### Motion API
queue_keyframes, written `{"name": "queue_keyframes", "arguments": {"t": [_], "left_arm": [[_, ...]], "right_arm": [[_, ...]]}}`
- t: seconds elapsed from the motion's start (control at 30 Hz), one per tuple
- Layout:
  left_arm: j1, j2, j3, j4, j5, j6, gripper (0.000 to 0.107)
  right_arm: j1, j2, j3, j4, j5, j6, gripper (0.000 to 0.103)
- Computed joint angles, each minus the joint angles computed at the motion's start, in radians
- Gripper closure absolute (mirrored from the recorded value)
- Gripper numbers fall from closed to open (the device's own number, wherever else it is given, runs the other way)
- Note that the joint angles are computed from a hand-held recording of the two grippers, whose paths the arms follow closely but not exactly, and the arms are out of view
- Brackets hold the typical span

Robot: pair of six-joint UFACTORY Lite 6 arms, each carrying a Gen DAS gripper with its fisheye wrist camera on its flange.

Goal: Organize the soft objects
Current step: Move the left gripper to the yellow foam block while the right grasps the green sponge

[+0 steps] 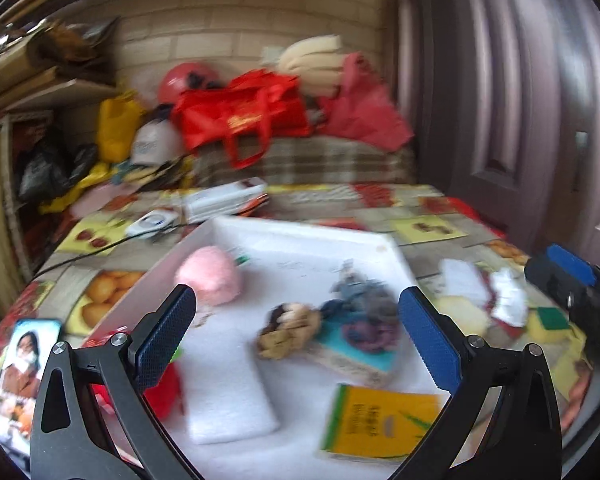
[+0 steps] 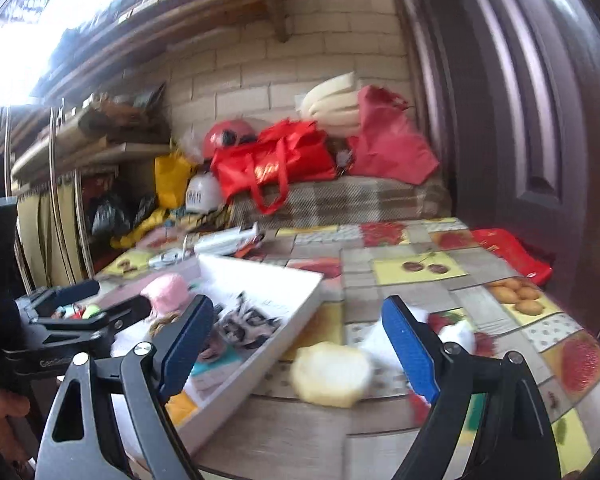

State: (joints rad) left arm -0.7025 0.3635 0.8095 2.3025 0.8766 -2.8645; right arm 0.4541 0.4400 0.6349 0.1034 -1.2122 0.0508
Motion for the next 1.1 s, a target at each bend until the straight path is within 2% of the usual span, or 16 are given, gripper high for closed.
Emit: {"name": "queue_keyframes", "arguments": {"t": [0.07, 0.13, 0.3, 0.4, 0.5, 0.57, 0.67, 0.8, 0.87, 0.97, 1.1], "left_arm": [[-0.028, -0.005, -0.016, 0.053, 0.041, -0.013, 0.005], [-0.063, 0.004, -0.005, 0.073, 0.054, 0.015, 0.005], [-0.111, 0.041, 0.082, 0.117, -0.067, 0.08, 0.005], [-0.144, 0.089, 0.173, 0.106, -0.176, 0.143, 0.005], [-0.178, 0.143, 0.26, 0.044, -0.245, 0.241, 0.005], [-0.208, 0.196, 0.341, -0.064, -0.275, 0.382, 0.005], [-0.235, 0.242, 0.404, -0.179, -0.288, 0.515, 0.005], [-0.222, 0.271, 0.451, -0.205, -0.323, 0.522, 0.005], [-0.206, 0.291, 0.488, -0.225, -0.351, 0.513, 0.005], [-0.197, 0.344, 0.575, -0.299, -0.373, 0.538, 0.005], [-0.202, 0.476, 0.793, -0.535, -0.386, 0.759, 0.005]], "right_arm": [[-0.149, -0.049, -0.069, -0.18, -0.013, 0.1, 0.017], [-0.26, -0.087, -0.108, -0.27, 0.027, 0.143, 0.017], [-0.497, -0.172, -0.152, -0.387, 0.189, 0.149, 0.017], [-0.596, -0.17, -0.112, -0.517, 0.31, 0.178, 0.017], [-0.642, -0.148, -0.061, -0.685, 0.395, 0.263, 0.017], [-0.612, -0.121, -0.019, -0.727, 0.452, 0.276, 0.017], [-0.502, -0.065, 0.045, -0.605, 0.545, 0.173, 0.017], [-0.394, 0.039, 0.184, -0.404, 0.68, 0.015, 0.018], [-0.393, 0.078, 0.235, -0.45, 0.744, 0.052, 0.05], [-0.445, 0.061, 0.206, -0.59, 0.719, 0.165, 0.05], [-0.55, 0.038, 0.17, -0.741, 0.656, 0.328, 0.05]]}}
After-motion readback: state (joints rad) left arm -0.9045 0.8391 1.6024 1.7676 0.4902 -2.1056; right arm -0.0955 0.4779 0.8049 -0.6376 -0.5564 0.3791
